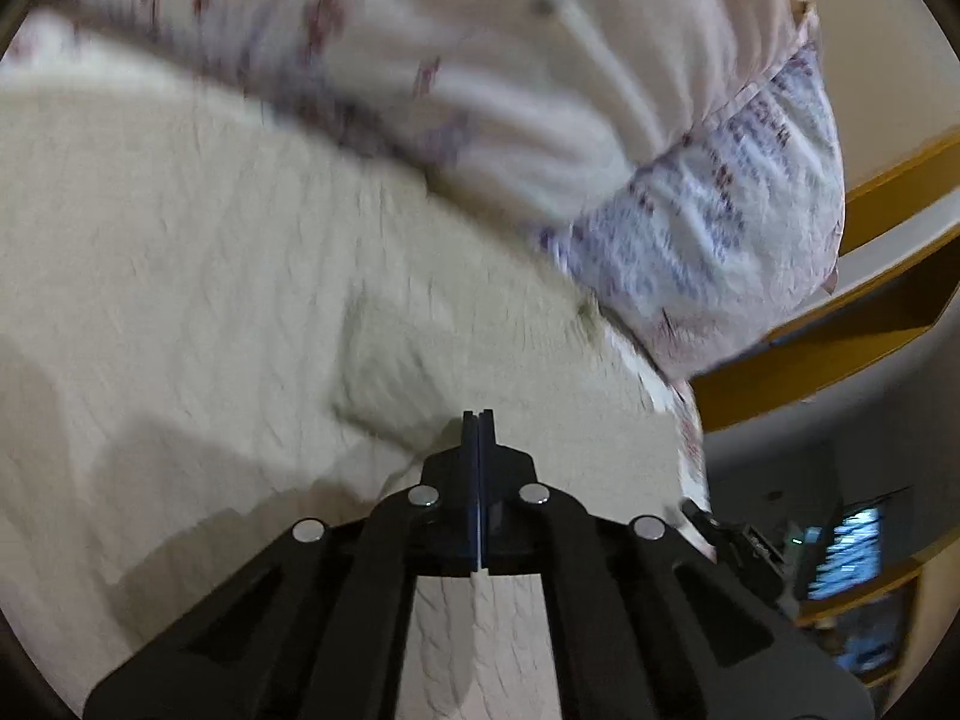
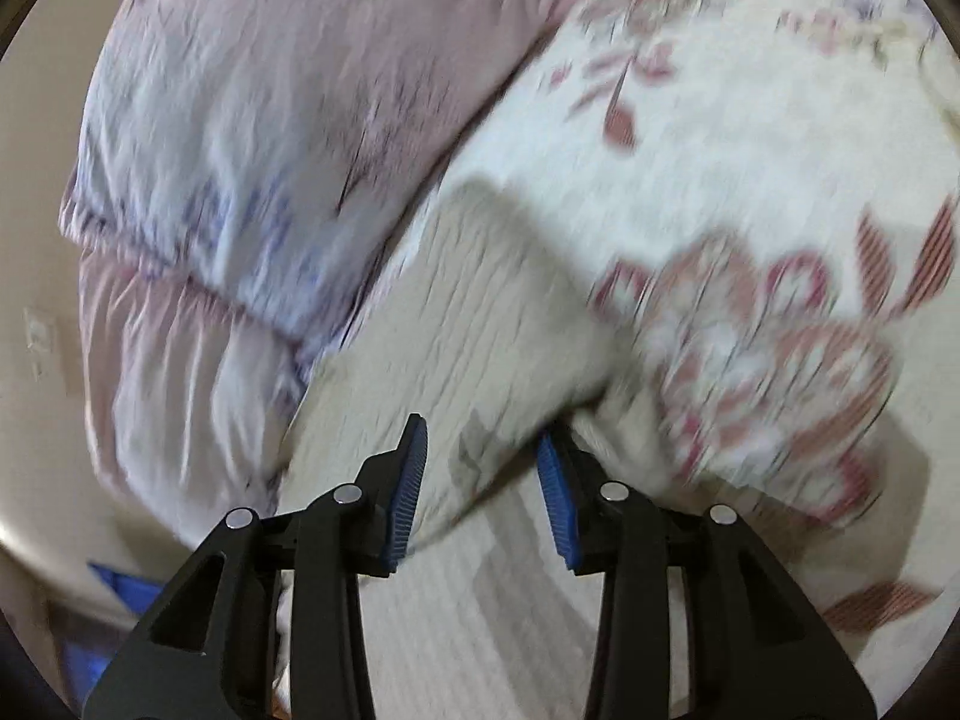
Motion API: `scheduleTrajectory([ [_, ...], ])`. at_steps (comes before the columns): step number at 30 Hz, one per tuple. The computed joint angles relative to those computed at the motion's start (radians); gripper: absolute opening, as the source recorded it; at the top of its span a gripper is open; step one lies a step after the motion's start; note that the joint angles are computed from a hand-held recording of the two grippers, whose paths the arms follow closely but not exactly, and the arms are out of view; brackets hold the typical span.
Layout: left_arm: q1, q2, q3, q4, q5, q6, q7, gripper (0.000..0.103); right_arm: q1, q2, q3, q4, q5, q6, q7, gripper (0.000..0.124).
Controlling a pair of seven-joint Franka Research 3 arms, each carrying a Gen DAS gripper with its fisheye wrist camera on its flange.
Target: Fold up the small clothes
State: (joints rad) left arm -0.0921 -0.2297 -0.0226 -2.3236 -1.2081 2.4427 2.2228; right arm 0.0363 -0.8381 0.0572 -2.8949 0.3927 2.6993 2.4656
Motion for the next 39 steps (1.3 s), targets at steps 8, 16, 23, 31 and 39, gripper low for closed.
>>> scheduleTrajectory([
  [8, 0.026, -0.023, 0.063, 0.004, 0.062, -0.103, -0.021, 0.0, -0.034, -0.012, 0.061, 0.002, -0.107, -0.027, 0.01, 0.011],
  [16, 0.045, -0.044, 0.048, -0.029, 0.068, -0.196, -0.096, 0.055, -0.012, -0.003, 0.033, 0.003, -0.095, -0.035, -0.004, 0.011],
  [23, 0.032, 0.031, 0.004, 0.01, 0.041, -0.146, -0.161, 0.014, -0.022, 0.008, 0.043, 0.009, -0.101, -0.035, -0.001, 0.011],
  [31, 0.031, -0.022, -0.007, -0.008, 0.003, -0.028, -0.042, 0.005, -0.04, -0.012, 0.075, 0.023, -0.15, -0.034, 0.0, 0.011],
  [39, 0.006, -0.009, -0.01, -0.039, 0.195, 0.087, -0.143, 0.006, -0.064, 0.023, 0.154, 0.097, -0.288, -0.213, 0.03, 0.009],
])
